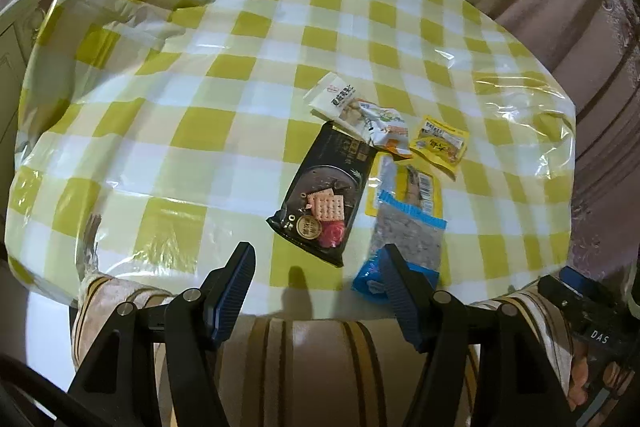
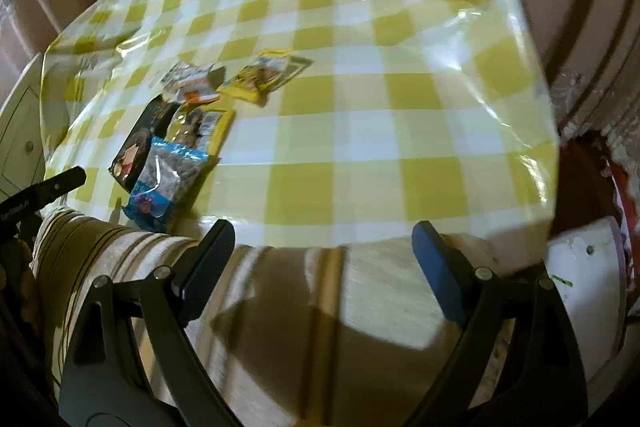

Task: Organize snacks
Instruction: 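Move both tools back over the snack pile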

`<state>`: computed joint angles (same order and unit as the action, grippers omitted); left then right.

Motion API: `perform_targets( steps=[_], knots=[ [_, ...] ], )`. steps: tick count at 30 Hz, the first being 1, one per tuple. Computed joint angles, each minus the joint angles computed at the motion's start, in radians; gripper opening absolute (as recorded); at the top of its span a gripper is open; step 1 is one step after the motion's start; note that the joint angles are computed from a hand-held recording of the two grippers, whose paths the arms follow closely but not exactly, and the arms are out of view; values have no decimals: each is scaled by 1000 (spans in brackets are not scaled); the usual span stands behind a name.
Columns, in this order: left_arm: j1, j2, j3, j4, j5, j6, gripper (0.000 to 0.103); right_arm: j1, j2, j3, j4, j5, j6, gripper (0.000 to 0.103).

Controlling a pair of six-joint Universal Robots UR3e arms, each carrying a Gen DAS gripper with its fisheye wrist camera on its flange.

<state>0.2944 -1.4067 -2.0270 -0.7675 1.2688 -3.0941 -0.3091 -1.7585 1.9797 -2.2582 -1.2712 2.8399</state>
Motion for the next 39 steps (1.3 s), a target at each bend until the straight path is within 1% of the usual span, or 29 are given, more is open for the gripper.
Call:
perform_targets(
  steps=[4, 7, 14, 19, 24, 30, 32, 35, 39],
  knots=[
    [-14, -51, 37, -5, 12, 21, 65, 71, 81, -66, 3, 0, 25, 91],
    [-6, -71, 47, -2, 4, 24, 65, 129, 153, -137, 23, -11, 56, 91],
    [40, -57, 28, 3, -39, 26, 65, 234, 329, -323, 115, -6, 156, 91],
    [78, -52, 18, 5, -64, 39, 65, 320, 431, -444, 151, -35, 217, 91],
    [118, -46, 11, 12, -82, 57, 65, 409, 546, -586, 196, -81, 260, 91],
    [155, -50, 1, 10, -117, 68, 65, 465, 665, -743, 256, -138, 316, 91],
    [157, -56, 2, 13, -125, 77, 65, 490, 712, -809, 286, -177, 333, 91],
    [150, -73, 14, 13, -123, 80, 65, 525, 788, -913, 326, -217, 354, 91],
    [124, -96, 36, 16, -99, 79, 65, 553, 872, -1020, 380, -248, 372, 91]
  ],
)
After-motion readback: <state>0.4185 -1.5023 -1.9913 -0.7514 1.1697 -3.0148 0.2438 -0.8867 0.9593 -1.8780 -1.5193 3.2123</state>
